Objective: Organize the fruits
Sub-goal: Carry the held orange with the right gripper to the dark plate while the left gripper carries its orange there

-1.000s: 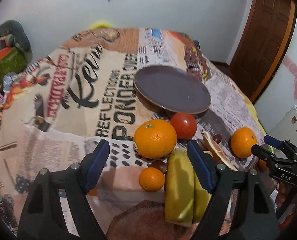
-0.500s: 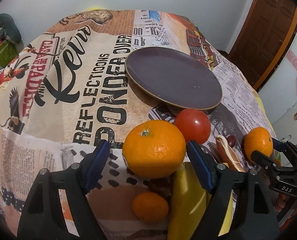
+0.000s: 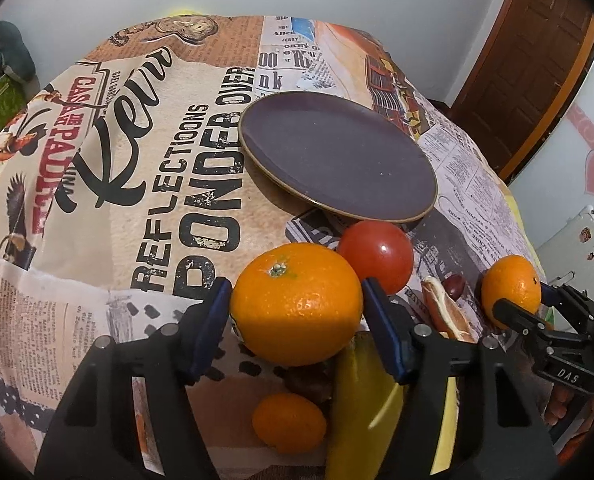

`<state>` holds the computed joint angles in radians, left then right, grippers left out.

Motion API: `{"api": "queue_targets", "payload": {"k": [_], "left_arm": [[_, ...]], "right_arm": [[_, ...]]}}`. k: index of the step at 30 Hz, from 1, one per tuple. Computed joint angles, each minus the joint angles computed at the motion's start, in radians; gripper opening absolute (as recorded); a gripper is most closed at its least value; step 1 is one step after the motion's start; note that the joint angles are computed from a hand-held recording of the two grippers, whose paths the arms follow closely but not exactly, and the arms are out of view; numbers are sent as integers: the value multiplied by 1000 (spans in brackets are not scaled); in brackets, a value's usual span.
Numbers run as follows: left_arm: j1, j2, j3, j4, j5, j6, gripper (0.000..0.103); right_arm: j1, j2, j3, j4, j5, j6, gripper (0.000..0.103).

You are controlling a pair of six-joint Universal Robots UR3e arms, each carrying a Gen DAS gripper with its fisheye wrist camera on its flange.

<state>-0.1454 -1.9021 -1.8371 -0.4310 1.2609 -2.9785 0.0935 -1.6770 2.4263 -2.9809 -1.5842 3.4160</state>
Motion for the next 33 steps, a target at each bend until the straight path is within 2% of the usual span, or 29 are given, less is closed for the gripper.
{"api": "queue_targets", "payload": {"k": [2, 11, 18, 33], "left_arm": [[5, 18, -12, 9, -1, -2, 65], [23, 124, -20, 8, -8, -13, 65], [17, 156, 61, -4, 4, -16, 65], [-8, 17, 351, -8, 56, -83, 65]], "right_arm": [[-16, -18, 0, 4, 23, -3, 67], [28, -41, -88, 26, -41, -5, 67], [31, -43, -189, 26, -64, -44, 67], [36, 120, -437, -29, -100, -93, 67]]}}
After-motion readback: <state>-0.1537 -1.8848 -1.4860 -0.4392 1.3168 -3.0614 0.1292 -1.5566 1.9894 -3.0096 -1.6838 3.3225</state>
